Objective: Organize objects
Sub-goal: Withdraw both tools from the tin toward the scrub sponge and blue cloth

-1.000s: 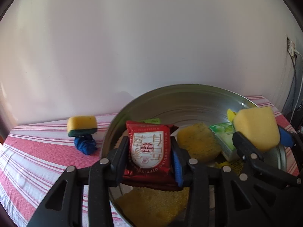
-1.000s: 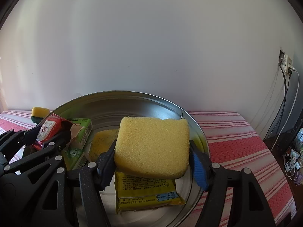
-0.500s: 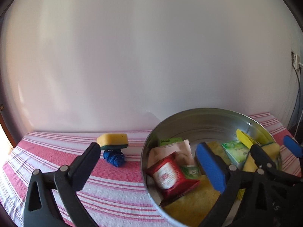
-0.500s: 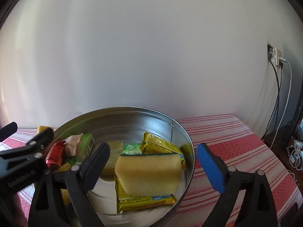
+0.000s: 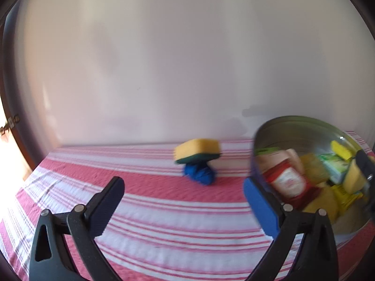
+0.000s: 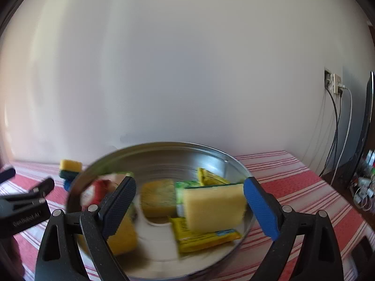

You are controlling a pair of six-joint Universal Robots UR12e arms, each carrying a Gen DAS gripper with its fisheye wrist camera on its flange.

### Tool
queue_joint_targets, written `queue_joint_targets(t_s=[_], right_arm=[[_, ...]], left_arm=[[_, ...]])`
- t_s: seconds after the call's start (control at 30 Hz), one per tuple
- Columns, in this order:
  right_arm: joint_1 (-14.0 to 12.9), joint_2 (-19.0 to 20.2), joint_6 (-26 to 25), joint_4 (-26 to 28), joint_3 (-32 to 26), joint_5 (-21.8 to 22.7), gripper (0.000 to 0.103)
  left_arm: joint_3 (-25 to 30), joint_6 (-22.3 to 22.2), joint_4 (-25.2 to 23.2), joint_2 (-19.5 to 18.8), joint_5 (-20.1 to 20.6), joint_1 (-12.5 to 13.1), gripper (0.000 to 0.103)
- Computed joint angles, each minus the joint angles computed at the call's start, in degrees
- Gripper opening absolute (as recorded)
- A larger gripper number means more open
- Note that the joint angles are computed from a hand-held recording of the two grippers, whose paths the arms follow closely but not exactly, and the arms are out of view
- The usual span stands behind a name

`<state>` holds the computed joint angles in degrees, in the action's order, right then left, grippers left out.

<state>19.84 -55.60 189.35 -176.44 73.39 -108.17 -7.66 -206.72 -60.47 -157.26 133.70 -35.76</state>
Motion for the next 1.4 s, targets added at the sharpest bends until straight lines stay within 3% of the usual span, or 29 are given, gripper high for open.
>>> queue_joint_targets(t_s=[0.13,0.43,0.87,1.0,1.13,1.4], right_arm=[[0.6,0.7,2.8,1.8,-1.5,2.0,0.095],[3.5,3.0,0.0,2.6,-5.3,3.8,0.095],[5.9,7.6,-3.5,9.3,-13.6,8.3,0.095],[6.1,9.8,-3.8,16.0,-18.1,10.4,0.093],[6.0,12.7,-2.9,25.6,-24.6,12.6,0.086],[7.0,17.5,-7.0,35.6,-34.2,7.2,0.086]], left_arm=[[-14.0,-1.1,5.5,6.9,1.2,0.9,0.102],[-26.2,-6.1,5.3,13.5,1.0,3.0,0.102],[-33.4,-10.9,3.6,18.0,-0.2,5.4,0.102],[-35.6,-12.0,3.6,19.3,-0.2,6.2,0.102],[-36.0,-12.8,3.2,19.6,-1.0,6.7,0.102],[-34.1,-11.8,1.2,18.7,-4.0,7.4,0.102]])
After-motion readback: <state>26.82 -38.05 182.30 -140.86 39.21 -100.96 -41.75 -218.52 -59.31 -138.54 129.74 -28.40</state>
